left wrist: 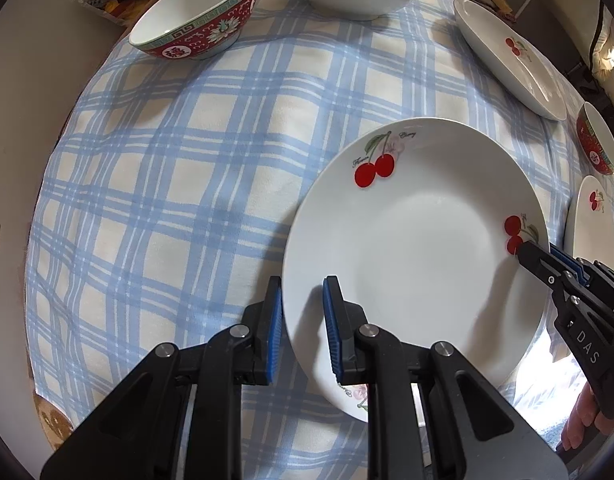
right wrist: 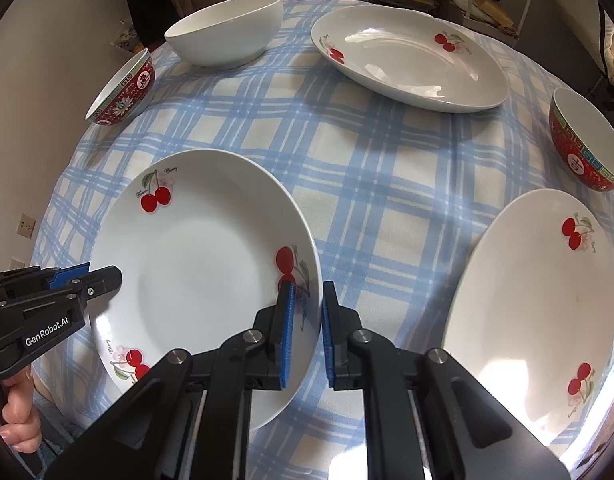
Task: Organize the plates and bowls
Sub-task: 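Lift the cherry plate with both grippers and carry it toward another cherry plate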
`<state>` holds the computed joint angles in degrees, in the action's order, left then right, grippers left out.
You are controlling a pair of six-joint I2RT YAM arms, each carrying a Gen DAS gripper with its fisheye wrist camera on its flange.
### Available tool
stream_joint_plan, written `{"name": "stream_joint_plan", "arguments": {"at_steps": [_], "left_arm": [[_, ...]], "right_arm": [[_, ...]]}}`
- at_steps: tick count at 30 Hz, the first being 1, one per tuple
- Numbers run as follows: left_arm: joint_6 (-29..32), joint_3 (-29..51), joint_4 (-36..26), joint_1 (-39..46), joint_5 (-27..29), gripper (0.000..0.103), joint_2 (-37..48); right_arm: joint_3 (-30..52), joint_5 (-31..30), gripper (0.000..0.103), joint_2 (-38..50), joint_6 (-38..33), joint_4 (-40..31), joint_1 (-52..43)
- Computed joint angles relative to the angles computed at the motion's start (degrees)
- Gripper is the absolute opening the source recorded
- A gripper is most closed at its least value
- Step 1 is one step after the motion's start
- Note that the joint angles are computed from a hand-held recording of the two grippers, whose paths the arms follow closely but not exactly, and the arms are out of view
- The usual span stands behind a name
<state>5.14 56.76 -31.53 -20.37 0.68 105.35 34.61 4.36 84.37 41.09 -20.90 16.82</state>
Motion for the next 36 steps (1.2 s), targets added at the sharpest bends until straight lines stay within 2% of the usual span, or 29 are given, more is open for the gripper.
{"name": "stream_joint_plan", "arguments": {"at_steps": [6,14,18,21,22,23,24,25,27,31,32,34,36], "left_arm": [[-2.0,-1.4,0.1,-1.4,-1.5,0.02,-2.8],[-3.5,-1.3,-2.3,-4.5,-3.4,0.024,-9.4],[-4.6,1.0,-6.0,-7.6,-5.2,0.049,-12.1],[-5.2,4.0,-8.6,-11.0,-9.5,0.06,-12.3],[-5.4,5.1,-9.3,-11.1,-9.6,0.069,-12.1],[-6.0,5.8,-9.9,-11.3,-9.4,0.074,-12.4],[-6.8,6.5,-10.2,-11.6,-9.2,0.081,-12.7],[-6.4,6.6,-9.0,-10.8,-9.0,0.085,-12.1],[-7.0,7.4,-8.9,-11.5,-9.2,0.089,-12.0],[-6.8,8.5,-9.5,-14.8,-7.1,0.091,-11.7],[-6.9,8.5,-9.4,-16.0,-6.8,0.091,-12.0],[-8.0,8.1,-9.0,-18.8,-7.8,0.091,-12.5],[-9.3,8.5,-8.9,-21.6,-8.4,0.091,-12.8]], "right_arm": [[-0.1,0.9,0.014,-1.8,0.2,-1.0,-0.2],[-0.3,1.0,0.014,-9.4,-2.3,-4.2,-4.3],[1.0,0.9,0.014,-12.8,-4.5,-8.5,-6.5],[2.5,1.2,0.015,-14.2,-7.7,-13.1,-7.9],[2.6,0.8,0.023,-14.9,-8.6,-14.2,-8.7],[2.4,-0.1,0.029,-16.2,-9.5,-15.3,-10.0],[2.0,-0.6,0.043,-17.8,-10.3,-16.3,-11.3],[1.7,-0.5,0.053,-19.3,-10.6,-17.2,-12.3],[0.8,0.2,0.061,-22.7,-11.5,-19.2,-14.2],[-1.0,-1.9,0.081,-28.5,-14.4,-22.4,-20.6],[-1.2,-2.2,0.084,-29.7,-15.1,-22.8,-22.0],[-1.5,-3.6,0.095,-32.9,-17.9,-24.6,-25.9],[-1.5,-3.9,0.099,-35.9,-20.5,-26.7,-28.7]]}}
